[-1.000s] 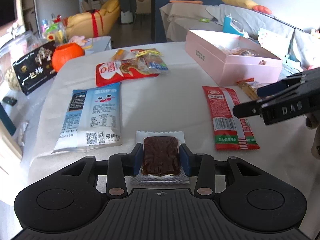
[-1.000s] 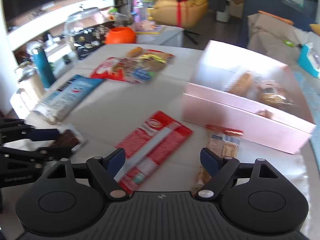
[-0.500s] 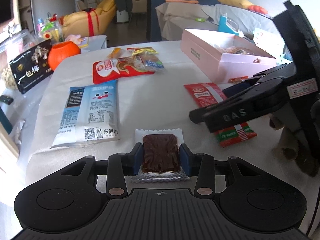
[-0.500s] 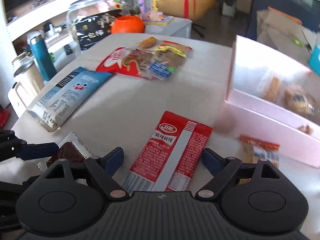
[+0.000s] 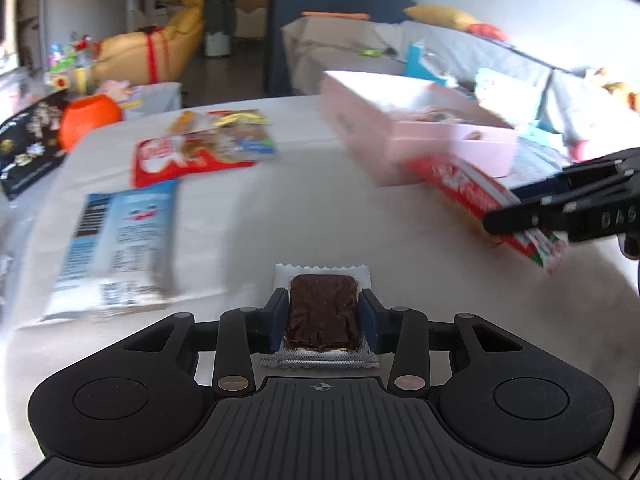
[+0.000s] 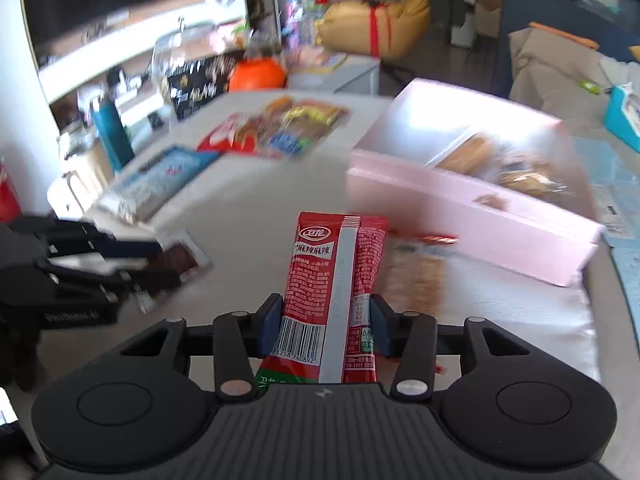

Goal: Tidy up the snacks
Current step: 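Carry the chocolate packet and sausage packet over the pink box and release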

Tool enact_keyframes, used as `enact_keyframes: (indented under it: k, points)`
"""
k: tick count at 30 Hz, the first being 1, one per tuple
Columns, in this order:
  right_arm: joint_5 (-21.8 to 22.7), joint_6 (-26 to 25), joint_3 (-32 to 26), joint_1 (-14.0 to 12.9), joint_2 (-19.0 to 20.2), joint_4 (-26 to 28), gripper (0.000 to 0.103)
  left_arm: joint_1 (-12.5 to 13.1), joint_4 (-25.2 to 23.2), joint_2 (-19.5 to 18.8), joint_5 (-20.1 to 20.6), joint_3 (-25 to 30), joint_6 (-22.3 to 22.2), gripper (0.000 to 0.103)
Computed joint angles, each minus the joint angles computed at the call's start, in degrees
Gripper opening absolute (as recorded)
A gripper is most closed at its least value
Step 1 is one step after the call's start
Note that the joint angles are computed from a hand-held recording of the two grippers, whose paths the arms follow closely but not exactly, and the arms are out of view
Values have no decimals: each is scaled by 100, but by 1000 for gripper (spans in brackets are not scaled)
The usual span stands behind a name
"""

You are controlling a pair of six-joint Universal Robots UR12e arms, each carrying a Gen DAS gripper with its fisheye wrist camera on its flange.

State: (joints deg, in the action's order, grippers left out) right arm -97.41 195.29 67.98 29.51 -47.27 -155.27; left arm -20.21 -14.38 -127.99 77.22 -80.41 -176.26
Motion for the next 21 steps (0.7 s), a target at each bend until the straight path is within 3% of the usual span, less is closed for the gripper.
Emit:
enact_keyframes:
  k: [4, 7, 10, 12, 14, 16, 21]
  points:
    - [-82, 153, 429, -43, -279, -676, 46, -10, 150, -57, -493, 232, 62, 43]
    - [-380, 138, 634, -55, -442, -1275, 46, -40, 420, -220, -782, 681, 35, 43]
    - [-814, -39, 634, -88, -505, -1766, 46, -50, 922, -665, -1143, 1516, -590, 43]
    - [-1149, -137, 418, -135, -443, -1870, 46, -21, 786, -1142, -1480, 2397, -1147, 44]
    - [-1288, -125, 110, -214, -347, -1709, 50, 3, -127, -1595, -1630, 3357, -1496, 43]
    - [-1130, -80, -271, -355, -222, -1332, 72, 23, -410, -1776, -1480, 3710, -1725, 42]
    - [-1169, 211, -828, -520, 82, -477, 76, 184, -24, -1396, -749, 2913, -1648, 42]
